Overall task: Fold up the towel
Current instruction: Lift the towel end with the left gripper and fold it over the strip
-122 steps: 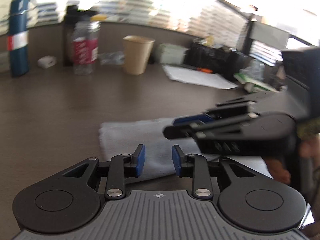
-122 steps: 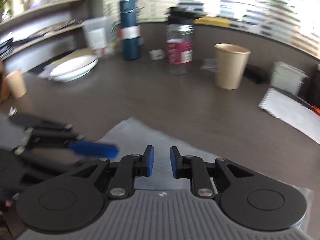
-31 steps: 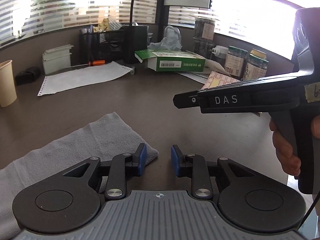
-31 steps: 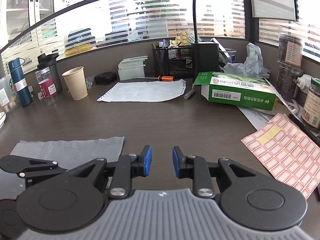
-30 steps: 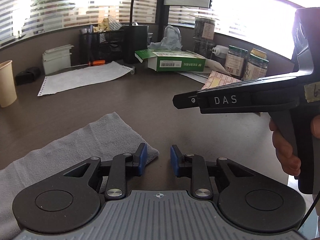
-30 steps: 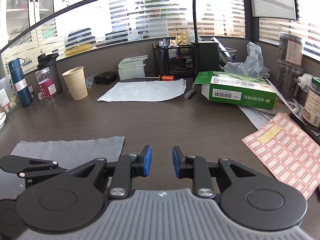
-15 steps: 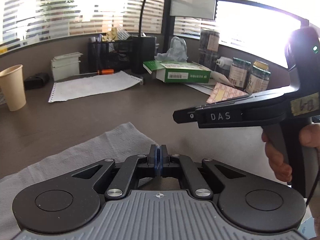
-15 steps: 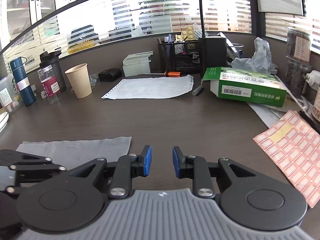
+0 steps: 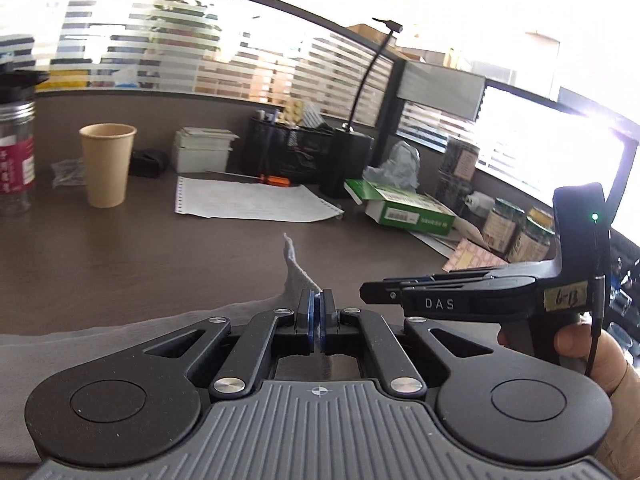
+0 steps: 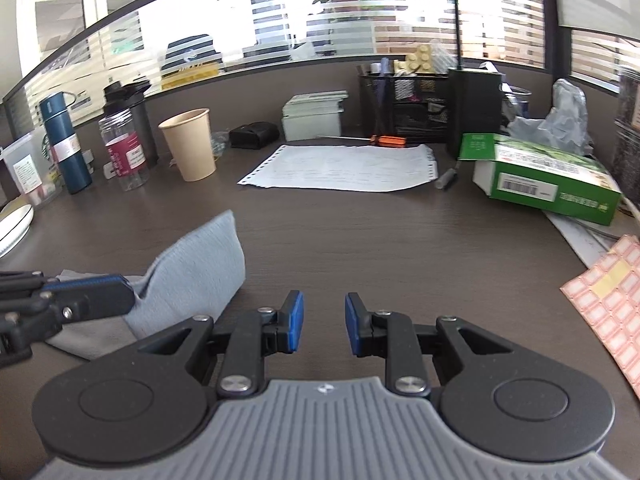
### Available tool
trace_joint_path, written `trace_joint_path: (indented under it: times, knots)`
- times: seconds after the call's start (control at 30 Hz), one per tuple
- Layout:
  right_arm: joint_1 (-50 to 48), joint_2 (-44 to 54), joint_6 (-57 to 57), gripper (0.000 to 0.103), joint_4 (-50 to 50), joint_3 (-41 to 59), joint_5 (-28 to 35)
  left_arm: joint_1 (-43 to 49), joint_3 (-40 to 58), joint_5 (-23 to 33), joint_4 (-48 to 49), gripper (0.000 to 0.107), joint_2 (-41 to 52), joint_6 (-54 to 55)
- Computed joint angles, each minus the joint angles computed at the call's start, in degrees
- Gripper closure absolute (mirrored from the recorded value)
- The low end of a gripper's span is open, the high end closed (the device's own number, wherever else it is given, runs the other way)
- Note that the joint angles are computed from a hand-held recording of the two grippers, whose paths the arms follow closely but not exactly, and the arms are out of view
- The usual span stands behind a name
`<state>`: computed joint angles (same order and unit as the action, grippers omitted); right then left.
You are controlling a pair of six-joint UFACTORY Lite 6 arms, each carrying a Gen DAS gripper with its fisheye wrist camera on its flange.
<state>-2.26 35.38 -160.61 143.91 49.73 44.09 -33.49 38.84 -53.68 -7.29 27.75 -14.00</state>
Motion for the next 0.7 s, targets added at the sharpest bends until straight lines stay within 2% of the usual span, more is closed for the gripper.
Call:
trace_joint_path:
  times: [0.17,0.43,0.7]
  knots:
    - [2.79,-0.3,-1.02,0.077,-2.26,-1.14,1.55,1.12,-3.52,-1.77,0.5,0.103,-2.3,-0.73]
    - [6.46,-0.41,-2.81,0.077,1.32,0.07,-0.78,4.24,-11.57,-5.99,0.0,0.103,-8.03,-1.16]
    - [8.17,0.49,-2.99,0.077,2.29,0.84,-1.67,8.75,-20.2,-6.98,0.68,0.102,-19.14,0.8]
